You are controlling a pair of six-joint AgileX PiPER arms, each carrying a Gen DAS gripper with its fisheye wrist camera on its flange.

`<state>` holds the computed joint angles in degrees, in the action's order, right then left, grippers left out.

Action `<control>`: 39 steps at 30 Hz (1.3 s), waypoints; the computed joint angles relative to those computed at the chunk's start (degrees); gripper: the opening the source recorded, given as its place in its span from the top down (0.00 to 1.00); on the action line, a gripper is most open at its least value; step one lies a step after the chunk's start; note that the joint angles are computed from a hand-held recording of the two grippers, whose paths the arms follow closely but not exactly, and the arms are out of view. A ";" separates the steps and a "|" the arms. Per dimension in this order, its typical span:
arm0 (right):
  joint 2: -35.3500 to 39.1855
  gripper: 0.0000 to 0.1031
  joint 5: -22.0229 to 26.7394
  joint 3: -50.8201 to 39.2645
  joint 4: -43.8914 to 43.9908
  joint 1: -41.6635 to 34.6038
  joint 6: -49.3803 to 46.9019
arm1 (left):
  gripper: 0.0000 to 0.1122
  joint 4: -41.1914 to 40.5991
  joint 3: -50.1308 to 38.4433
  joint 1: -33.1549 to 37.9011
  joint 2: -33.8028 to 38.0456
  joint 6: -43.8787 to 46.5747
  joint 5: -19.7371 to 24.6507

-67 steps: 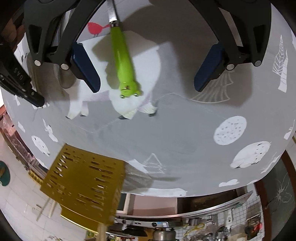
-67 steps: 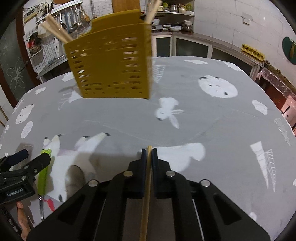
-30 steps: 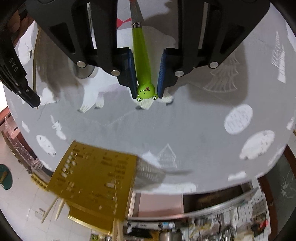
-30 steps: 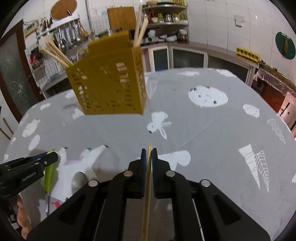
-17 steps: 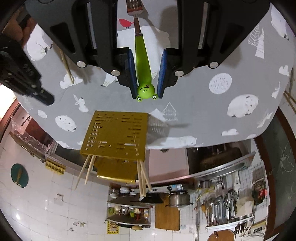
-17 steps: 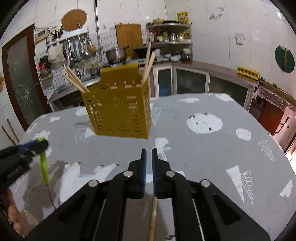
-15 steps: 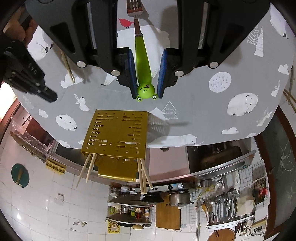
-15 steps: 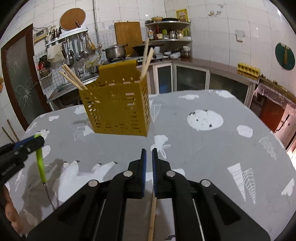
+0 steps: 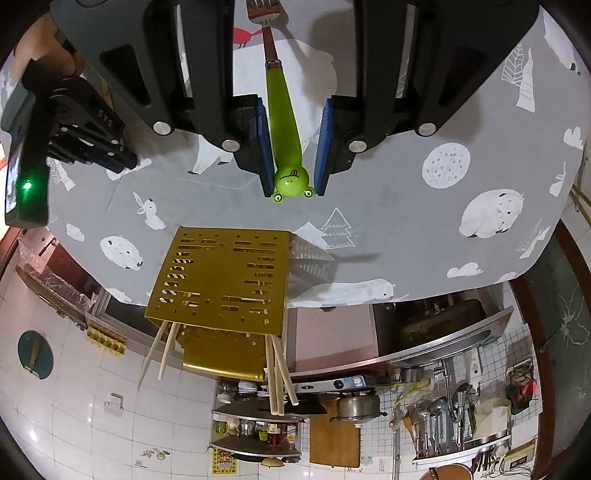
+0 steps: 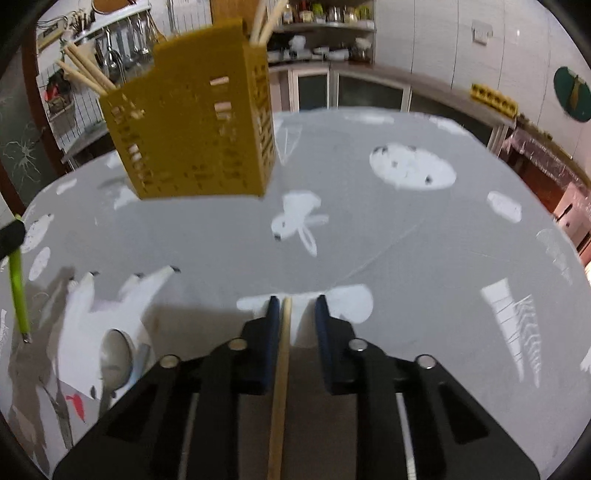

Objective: Organize utensils
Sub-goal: 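Lift the frog fork and chopstick and carry both over the yellow holder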

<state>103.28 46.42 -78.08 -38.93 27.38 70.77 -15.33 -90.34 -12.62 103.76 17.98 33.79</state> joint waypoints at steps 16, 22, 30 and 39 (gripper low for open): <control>-5.11 0.95 -1.87 4.13 -11.95 2.98 11.11 | 0.81 -4.79 5.04 0.69 -3.02 6.22 -6.03; -10.07 0.95 1.23 5.82 -20.70 6.80 18.49 | 0.81 -7.72 6.58 1.22 -5.65 9.80 -6.79; -14.86 0.95 5.06 7.26 -29.17 10.63 24.86 | 0.81 -11.81 9.29 1.89 -9.12 14.11 -8.22; -17.16 0.95 12.78 7.60 -38.83 17.26 29.75 | 0.82 -18.41 11.12 3.38 -11.88 20.48 -8.49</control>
<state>86.12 59.20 -70.48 -77.75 44.64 100.53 -33.74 -79.22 -9.23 91.88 38.46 25.30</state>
